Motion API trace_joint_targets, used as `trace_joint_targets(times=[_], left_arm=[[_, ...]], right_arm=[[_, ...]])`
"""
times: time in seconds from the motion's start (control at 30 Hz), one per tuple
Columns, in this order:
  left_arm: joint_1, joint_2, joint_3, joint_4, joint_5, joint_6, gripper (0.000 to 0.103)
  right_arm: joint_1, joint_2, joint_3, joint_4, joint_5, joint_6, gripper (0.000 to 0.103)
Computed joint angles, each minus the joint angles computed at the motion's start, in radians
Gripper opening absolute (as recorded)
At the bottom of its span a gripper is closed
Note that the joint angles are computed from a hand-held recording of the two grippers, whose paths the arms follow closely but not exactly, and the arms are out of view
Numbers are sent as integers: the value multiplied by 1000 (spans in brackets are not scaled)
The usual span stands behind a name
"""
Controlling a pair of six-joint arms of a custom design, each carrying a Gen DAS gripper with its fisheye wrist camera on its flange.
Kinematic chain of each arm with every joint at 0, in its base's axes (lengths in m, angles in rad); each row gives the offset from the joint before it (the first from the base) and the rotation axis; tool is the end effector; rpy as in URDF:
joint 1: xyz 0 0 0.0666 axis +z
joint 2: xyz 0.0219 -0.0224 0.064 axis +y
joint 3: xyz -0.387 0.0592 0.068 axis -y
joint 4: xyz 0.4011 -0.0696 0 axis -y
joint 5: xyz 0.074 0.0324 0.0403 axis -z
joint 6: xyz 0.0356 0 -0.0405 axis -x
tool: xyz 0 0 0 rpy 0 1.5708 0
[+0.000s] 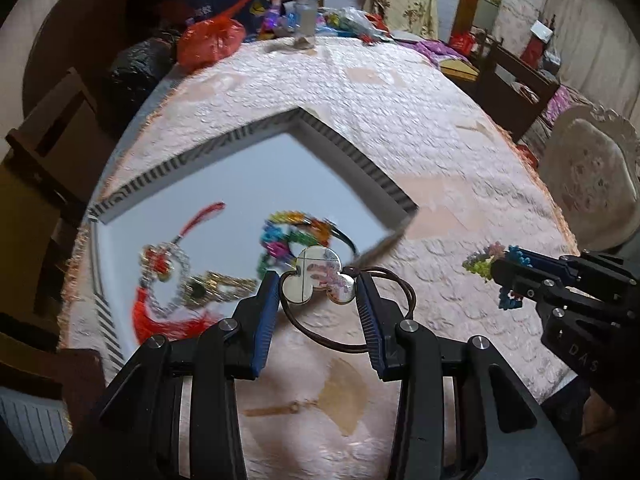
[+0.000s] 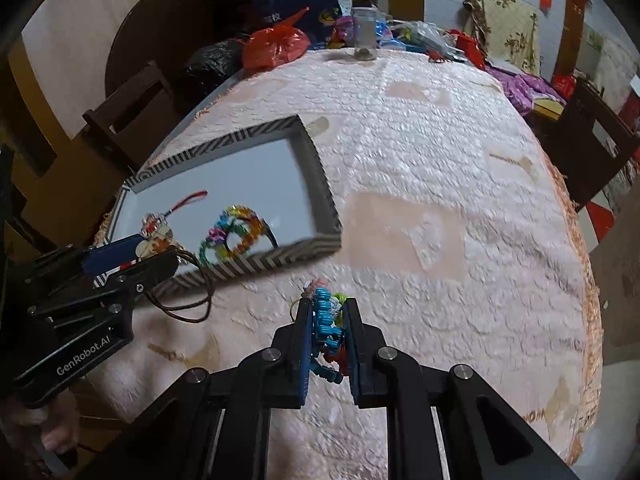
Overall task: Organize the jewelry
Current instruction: 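Carry the hair tie with the left gripper into the box while the right gripper carries the beaded bracelet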
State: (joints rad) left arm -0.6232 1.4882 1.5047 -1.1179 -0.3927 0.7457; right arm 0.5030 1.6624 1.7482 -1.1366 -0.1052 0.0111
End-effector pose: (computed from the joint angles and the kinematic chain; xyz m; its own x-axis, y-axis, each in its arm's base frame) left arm 0.4194 -0.2851 0.4331 -0.8025 -0.1952 -0.5639 -0.1985 0.9785 -0.0562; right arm 0.5055 0.2820 0.4491 -0.7545 -0.4277 -0.4979 -0.5335 0.8414 0.0856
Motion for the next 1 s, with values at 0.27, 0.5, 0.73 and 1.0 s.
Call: trace_joint_targets(times=[0.27,0.5,0.73,1.0], left_arm=[[64,-30,-9,-27,-26,-22,38],[137,-56,-29,-38,-31,-21,38],[195,-65,-61,-34,-18,-14,38],[243,-64,-98,-13,25,-11,38]], right_arm=[[33,98,159,-60,-4,15,14],[60,204,342,-107,-11,25,14],[91,301,485,-145,-10,6,14],[136,339,498,-108,29,-34,14]])
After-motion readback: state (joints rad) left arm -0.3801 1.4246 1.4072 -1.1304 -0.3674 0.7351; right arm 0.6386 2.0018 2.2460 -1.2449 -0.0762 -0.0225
